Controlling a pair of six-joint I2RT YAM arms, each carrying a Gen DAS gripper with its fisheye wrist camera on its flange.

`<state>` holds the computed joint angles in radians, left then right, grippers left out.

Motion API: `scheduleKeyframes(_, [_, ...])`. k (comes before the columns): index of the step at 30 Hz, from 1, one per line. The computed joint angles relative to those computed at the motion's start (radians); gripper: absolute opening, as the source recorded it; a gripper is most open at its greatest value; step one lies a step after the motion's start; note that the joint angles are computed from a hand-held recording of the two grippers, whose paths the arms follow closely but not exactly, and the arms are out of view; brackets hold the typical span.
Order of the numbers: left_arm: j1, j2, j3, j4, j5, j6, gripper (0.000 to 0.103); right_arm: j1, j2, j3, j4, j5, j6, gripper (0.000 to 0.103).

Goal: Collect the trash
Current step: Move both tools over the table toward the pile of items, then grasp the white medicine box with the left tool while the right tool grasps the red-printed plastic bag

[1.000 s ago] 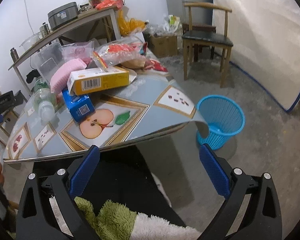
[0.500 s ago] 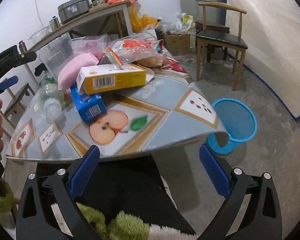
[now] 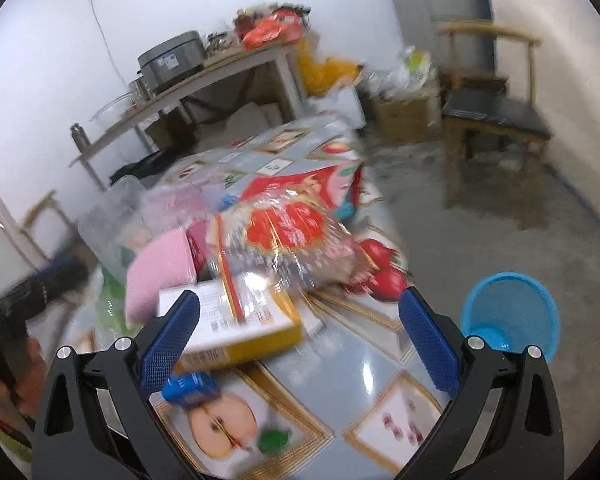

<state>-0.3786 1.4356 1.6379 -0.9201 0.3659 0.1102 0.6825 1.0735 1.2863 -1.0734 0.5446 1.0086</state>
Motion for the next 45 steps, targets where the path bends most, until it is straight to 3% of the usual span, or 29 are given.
scheduleKeyframes(1, [-0.001, 0.004, 0.004, -0.004, 0.003, 0.002, 0.094, -0.069, -0.018, -0.019, 0.043, -0.079, -0.027, 0.097])
scheduleKeyframes(4, [0.002, -0.003, -0.003, 0.000, 0.003, 0.021, 0.094, -0.365, -0.143, -0.194, 0.280, -0.490, 0.001, 0.097])
scheduleKeyframes(7, [0.011, -0.010, -0.018, 0.003, 0.017, 0.039, 0.093, -0.508, -0.176, -0.311, 0.411, -0.704, 0.069, 0.097])
scheduleKeyframes(10, [0.013, 0.013, -0.008, -0.033, 0.039, 0.054, 0.077, -0.578, -0.148, -0.387, 0.541, -0.830, 0.119, 0.093])
scheduleKeyframes(13, [0.007, 0.045, 0.026, -0.082, 0.067, 0.054, 0.069, -0.604, -0.103, -0.431, 0.637, -0.875, 0.164, 0.087])
scheduleKeyframes(19, [-0.049, 0.038, 0.032, -0.110, 0.089, 0.114, 0.069, -0.624, -0.049, -0.498, 0.817, -0.939, 0.278, 0.076])
scheduleKeyframes(22, [-0.099, 0.039, 0.024, -0.112, 0.054, 0.141, 0.069, -0.636, -0.032, -0.505, 0.852, -0.955, 0.301, 0.063])
scheduleKeyframes(27, [-0.153, 0.063, 0.040, -0.114, 0.015, 0.142, 0.069, -0.657, -0.084, -0.545, 0.875, -0.970, 0.332, 0.029])
scheduleKeyframes(32, [-0.166, 0.124, 0.093, -0.149, -0.009, 0.127, 0.071, -0.701, -0.205, -0.630, 0.920, -1.014, 0.387, 0.009])
scheduleKeyframes(34, [-0.170, 0.159, 0.123, -0.171, -0.011, 0.121, 0.077, -0.719, -0.263, -0.658, 0.928, -1.031, 0.404, 0.008])
scheduleKeyframes(39, [-0.186, 0.217, 0.178, -0.236, -0.024, 0.097, 0.077, -0.749, -0.394, -0.711, 0.884, -1.055, 0.423, 0.007])
scheduleKeyframes(45, [-0.197, 0.240, 0.208, -0.322, 0.038, 0.091, 0.077, -0.787, -0.499, -0.768, 0.862, -1.086, 0.443, 0.007])
